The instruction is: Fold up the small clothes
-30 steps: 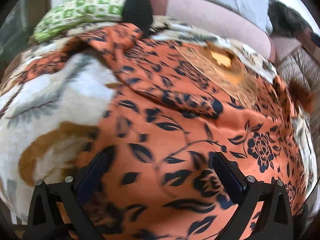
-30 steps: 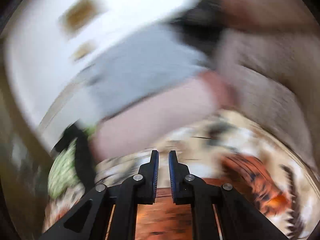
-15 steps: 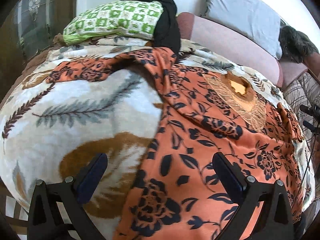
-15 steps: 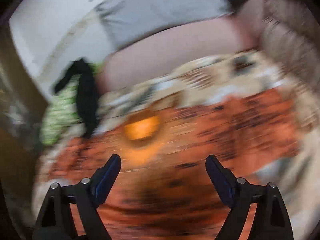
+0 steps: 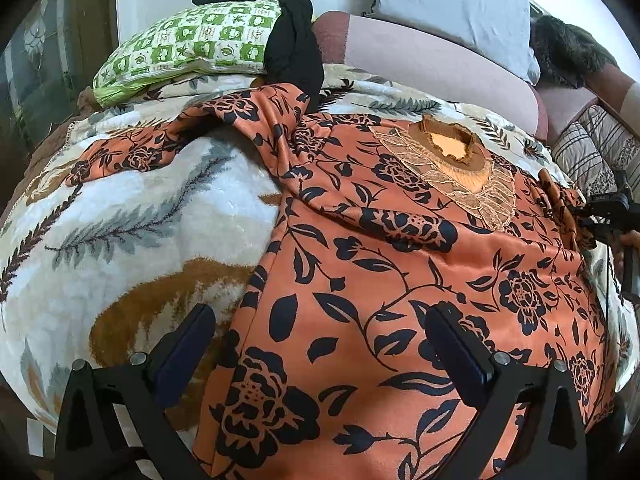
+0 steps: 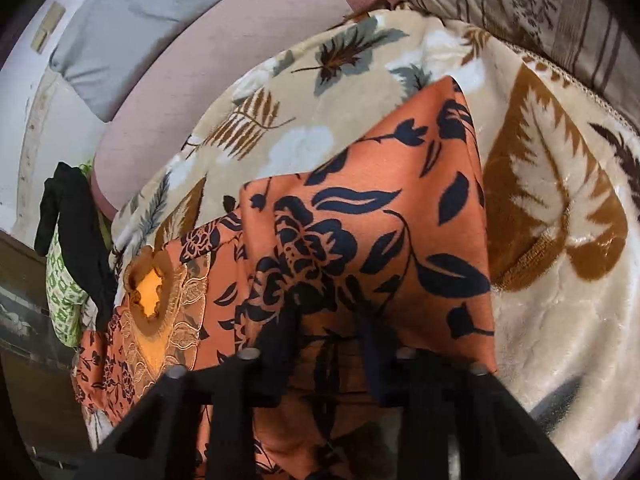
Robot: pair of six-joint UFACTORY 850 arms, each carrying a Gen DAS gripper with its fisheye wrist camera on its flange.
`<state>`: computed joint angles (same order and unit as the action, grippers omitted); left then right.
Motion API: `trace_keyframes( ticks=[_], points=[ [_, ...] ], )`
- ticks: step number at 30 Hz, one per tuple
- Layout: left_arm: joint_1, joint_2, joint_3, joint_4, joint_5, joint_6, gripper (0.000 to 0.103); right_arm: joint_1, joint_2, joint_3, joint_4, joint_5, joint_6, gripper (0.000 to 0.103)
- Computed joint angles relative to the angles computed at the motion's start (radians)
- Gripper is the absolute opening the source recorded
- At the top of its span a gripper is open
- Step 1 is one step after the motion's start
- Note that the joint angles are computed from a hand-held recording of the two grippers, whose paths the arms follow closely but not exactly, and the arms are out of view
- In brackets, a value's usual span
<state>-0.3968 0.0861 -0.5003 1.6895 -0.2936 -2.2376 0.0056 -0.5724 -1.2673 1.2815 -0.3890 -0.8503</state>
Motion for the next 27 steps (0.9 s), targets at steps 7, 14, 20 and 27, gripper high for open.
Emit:
trace_keyframes(
  ticks=[7, 14, 20, 27],
  points=[
    [0.004, 0.016, 0.018, 0.076, 0.001, -0.079, 0.103, -0.051, 0.071, 0.033, 0.244, -0.123, -0.162, 0.010],
    [0.022, 0.044, 0.038, 0.168, 0.005, -0.175, 0.103, 0.015, 0.192, 0.038, 0.474, -0.399, -0.247, 0.010],
    [0.025, 0.090, 0.057, 0.100, -0.026, -0.106, 0.103, 0.159, 0.117, -0.096, 0.499, -0.511, -0.279, 0.012],
    [0.026, 0.091, 0.057, 0.133, -0.028, -0.132, 0.103, 0.130, 0.241, 0.161, 0.598, -0.128, -0.429, 0.083]
  ],
)
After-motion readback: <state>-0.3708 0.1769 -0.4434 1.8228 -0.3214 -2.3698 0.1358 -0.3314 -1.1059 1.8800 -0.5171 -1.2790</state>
